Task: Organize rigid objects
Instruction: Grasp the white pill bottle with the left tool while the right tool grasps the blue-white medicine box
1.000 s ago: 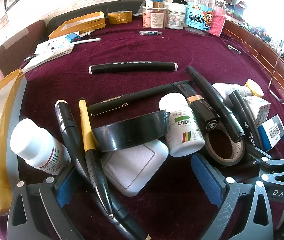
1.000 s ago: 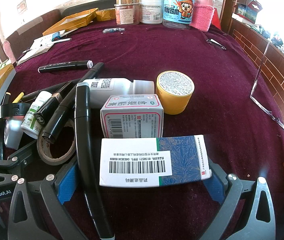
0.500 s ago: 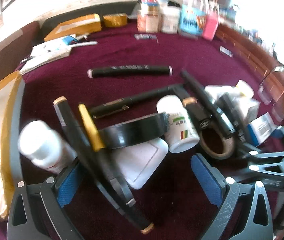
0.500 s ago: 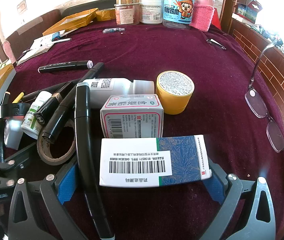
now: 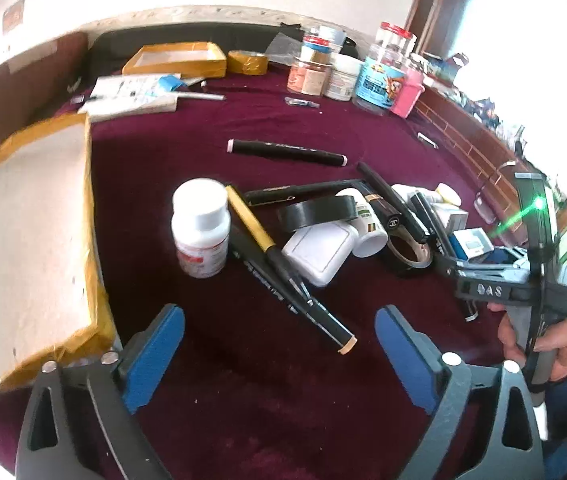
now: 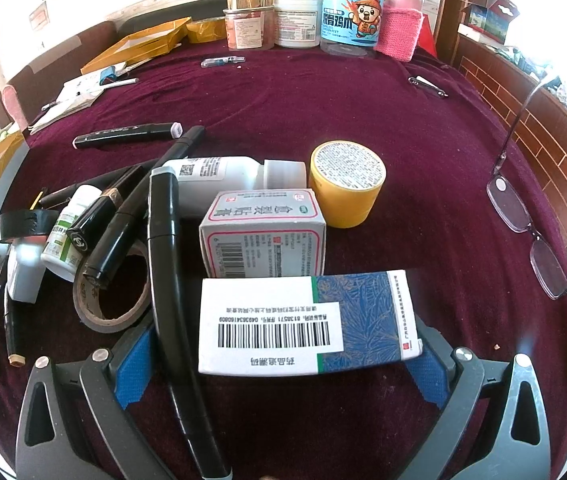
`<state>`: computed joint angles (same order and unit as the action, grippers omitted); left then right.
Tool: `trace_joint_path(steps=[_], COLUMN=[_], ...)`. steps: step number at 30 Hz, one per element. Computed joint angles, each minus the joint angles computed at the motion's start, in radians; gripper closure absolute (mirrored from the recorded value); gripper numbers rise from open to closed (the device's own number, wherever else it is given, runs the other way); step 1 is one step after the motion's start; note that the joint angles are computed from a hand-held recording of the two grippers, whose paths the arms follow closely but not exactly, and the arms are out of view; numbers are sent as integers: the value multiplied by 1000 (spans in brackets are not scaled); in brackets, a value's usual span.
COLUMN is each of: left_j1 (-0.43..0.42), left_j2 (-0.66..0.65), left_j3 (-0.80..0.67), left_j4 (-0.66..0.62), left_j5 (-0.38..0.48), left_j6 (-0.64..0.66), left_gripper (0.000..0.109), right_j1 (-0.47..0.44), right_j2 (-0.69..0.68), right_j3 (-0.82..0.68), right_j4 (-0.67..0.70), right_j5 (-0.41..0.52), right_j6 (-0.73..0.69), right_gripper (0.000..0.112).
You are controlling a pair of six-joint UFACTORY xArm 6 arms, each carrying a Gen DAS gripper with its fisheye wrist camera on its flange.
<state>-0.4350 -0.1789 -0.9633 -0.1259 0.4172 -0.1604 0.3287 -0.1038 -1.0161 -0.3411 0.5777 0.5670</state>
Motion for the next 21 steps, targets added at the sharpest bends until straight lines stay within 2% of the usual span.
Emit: trace_joint_path(steps=[2,4,7,10,13,14,17,19,21], left_j1=[13,23,41,49,56,56,59,57,54], left_j2=[-4,1,14,53,109,134,184,215,224], left_j3=[3,-2,-29,-72,-128,-153,-200,-230,-241], left_j4=[-52,-63,-43,168,274,305,343,456,518], left_j5=[6,1,7,7,14,22,42,61,80], left_j6=[2,-17,-60,-214,-287,-302,-312,-375,-416], left_gripper=[25,28,29,28,28,29,49,51,52], right_j1=[-11,-24,-34,-48,-55,-57,-65,-74,-82], right_j2=[-12,-47,-109,-152,-178,-184,-210,-221,-229], right_j3=[10,41,84,113,131,135,151,153,158], right_j4=[85,150,129,191,298,331,406,446,499], right_j5=[-7,-24,-49,-72,-92,-99,-115,-100,-96], right_j6=[-128,-219,-263,-340,-445,-469,-524,-553,-586], right_gripper=[9,11,12,12,13,17,36,47,49])
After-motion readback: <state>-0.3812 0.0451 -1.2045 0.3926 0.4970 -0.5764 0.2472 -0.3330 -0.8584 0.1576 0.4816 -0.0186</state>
